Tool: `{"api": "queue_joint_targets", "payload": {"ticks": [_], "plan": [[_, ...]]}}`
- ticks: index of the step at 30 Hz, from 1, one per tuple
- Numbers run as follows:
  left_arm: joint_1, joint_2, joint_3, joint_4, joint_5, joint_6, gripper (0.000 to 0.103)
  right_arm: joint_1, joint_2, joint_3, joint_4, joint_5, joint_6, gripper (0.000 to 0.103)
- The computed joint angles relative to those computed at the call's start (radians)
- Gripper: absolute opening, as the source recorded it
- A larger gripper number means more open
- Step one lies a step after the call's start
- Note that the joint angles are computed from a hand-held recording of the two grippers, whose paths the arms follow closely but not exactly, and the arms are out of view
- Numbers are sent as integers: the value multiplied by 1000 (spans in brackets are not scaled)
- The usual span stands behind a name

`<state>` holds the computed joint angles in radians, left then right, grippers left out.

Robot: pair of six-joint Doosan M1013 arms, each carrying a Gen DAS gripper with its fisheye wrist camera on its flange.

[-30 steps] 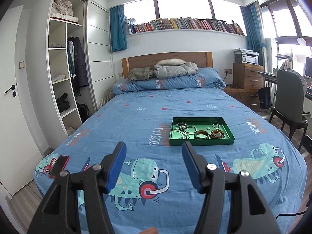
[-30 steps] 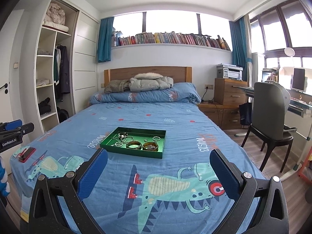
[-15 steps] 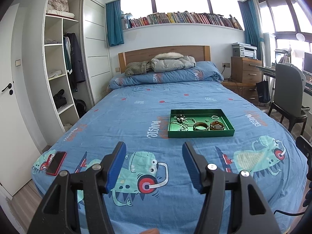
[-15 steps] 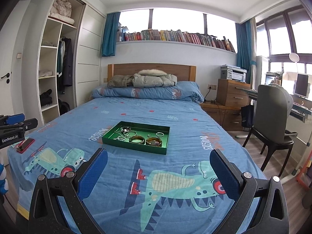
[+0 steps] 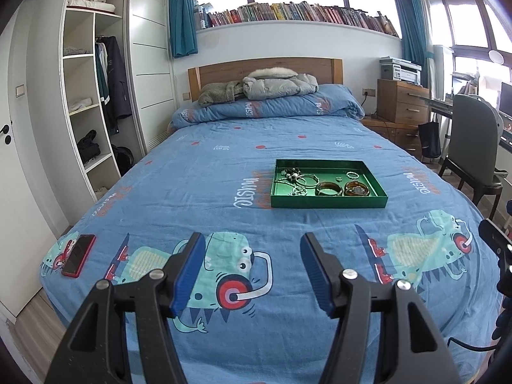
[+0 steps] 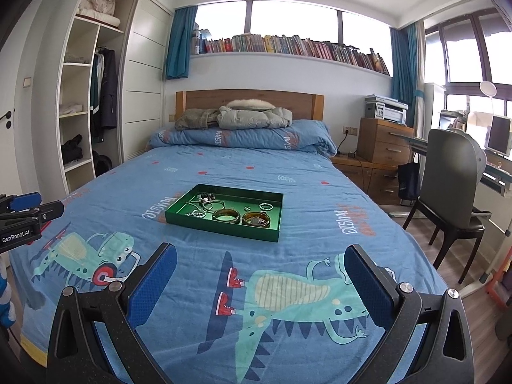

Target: Organize jewelry

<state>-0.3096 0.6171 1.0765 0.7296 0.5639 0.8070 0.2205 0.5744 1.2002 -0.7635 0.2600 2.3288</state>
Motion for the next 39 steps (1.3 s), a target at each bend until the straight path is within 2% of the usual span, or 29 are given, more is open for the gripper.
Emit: {"api": "queue_joint_targets", "payload": {"ticks": [9,17,39], "plan": [[0,28,-33,-60,25,63,60,-1,28,-30,123,38,-139,103],[0,46,-55,-94,44,102,60,-7,41,-40,176,53,-183,103],[-3,53,-63,-106,54,120,60,-11,40,-35,179,56,-180,103]]}}
